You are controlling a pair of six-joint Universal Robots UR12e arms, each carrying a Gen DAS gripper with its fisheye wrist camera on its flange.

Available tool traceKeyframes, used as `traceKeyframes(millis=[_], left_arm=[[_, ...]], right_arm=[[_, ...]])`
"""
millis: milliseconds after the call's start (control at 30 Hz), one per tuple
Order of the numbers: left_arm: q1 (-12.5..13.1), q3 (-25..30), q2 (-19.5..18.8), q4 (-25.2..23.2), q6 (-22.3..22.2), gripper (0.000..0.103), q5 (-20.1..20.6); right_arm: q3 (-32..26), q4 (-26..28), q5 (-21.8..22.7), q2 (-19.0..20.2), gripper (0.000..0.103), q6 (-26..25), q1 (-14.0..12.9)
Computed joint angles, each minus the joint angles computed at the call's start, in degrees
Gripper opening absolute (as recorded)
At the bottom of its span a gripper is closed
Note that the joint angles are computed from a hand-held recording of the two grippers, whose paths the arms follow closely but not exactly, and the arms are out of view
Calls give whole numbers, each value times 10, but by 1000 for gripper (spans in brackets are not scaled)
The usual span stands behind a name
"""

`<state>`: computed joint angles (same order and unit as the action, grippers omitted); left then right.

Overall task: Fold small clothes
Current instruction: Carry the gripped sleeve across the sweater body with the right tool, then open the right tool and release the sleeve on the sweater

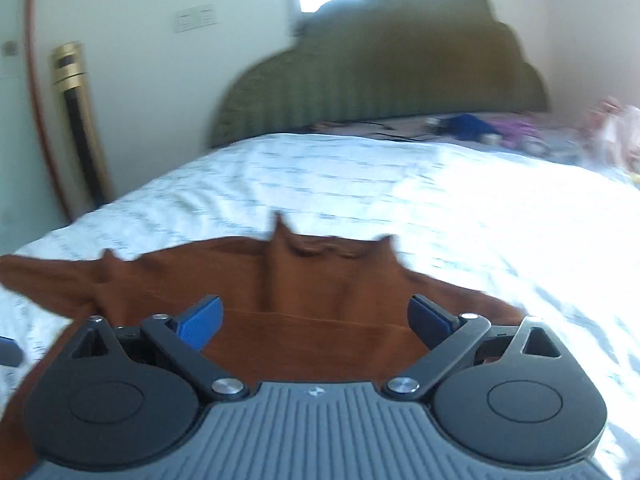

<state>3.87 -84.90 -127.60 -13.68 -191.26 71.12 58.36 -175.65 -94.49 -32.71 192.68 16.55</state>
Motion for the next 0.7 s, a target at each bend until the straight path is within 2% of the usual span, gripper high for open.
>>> traceKeyframes(millis=[67, 100, 167, 200, 267, 333, 367, 400, 467, 500, 567, 700], left_arm=[[-3, 29, -14, -8, 1, 103, -19], [-5, 44, -21, -11, 3, 103, -23], [-11, 71, -39, -1, 23, 103, -29], [-14, 84, -48, 3, 33, 103, -29], [-24, 116, -71, -1, 50, 103, -12], [-29, 148, -93, -25, 58, 103, 4], [-32, 169, -105, -54, 59, 103, 14], [-34, 184, -113, -83, 56, 103, 24], [-33, 200, -124, -113, 46, 103, 25], [-33, 199, -125, -110, 49, 103, 36], [-35, 192, -122, -103, 73, 103, 53], [-39, 185, -121, -98, 103, 103, 81]], right_arm=[[36, -2, -28, -19, 74, 44, -15], [49, 0, -32, -24, 74, 60, -23], [60, -1, 6, -26, 74, 89, -40], [61, -8, 33, -23, 74, 118, -49], [55, -31, 84, -11, 74, 158, -62], [32, -13, 84, 3, 63, 154, -64], [15, 2, 98, 13, 48, 157, -66], [6, 16, 114, 18, 27, 161, -70], [-8, 37, 112, 25, 5, 146, -70], [-10, 35, 121, 26, 4, 138, -70], [-8, 42, 80, 20, 3, 98, -63], [-7, 48, 34, 14, 0, 73, -63]])
